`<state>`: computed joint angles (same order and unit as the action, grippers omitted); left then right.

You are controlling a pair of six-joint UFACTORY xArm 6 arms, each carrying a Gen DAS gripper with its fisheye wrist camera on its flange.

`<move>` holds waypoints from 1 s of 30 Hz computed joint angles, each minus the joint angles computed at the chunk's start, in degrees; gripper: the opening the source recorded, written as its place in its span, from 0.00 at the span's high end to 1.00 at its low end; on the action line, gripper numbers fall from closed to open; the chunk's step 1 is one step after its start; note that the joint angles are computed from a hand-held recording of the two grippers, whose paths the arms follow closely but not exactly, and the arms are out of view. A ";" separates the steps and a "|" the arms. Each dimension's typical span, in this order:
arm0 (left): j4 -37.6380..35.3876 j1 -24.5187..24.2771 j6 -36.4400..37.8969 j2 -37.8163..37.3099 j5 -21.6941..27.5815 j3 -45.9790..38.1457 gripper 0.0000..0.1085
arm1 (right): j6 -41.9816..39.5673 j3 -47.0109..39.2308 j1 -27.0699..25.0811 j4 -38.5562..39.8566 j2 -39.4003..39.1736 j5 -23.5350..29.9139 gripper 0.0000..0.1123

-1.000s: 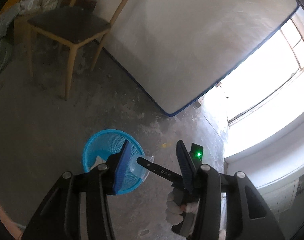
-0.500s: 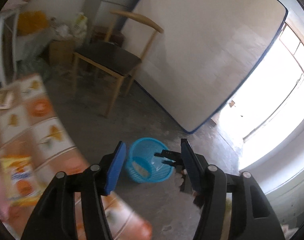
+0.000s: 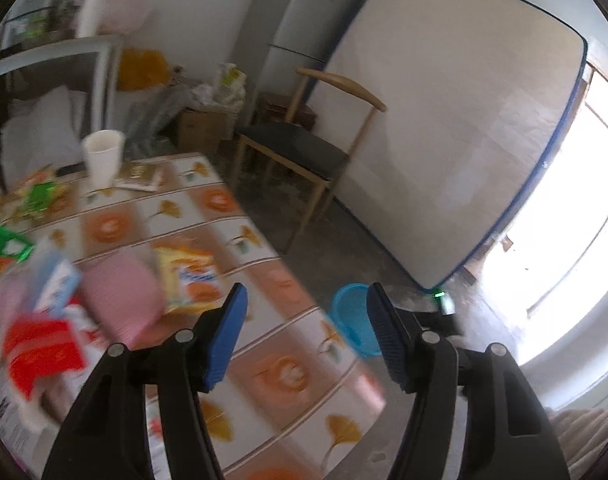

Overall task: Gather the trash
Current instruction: 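Move both grippers back over the table toward the Enaak snack bag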

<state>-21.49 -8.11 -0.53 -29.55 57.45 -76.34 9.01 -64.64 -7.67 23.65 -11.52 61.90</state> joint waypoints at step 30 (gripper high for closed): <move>0.43 28.78 2.25 -26.06 2.72 24.26 0.20 | -1.35 -25.11 52.72 -36.72 7.23 -11.41 0.33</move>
<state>-21.06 20.67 1.71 -55.61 60.17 -52.08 7.65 -89.74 45.05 -13.07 -4.29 50.49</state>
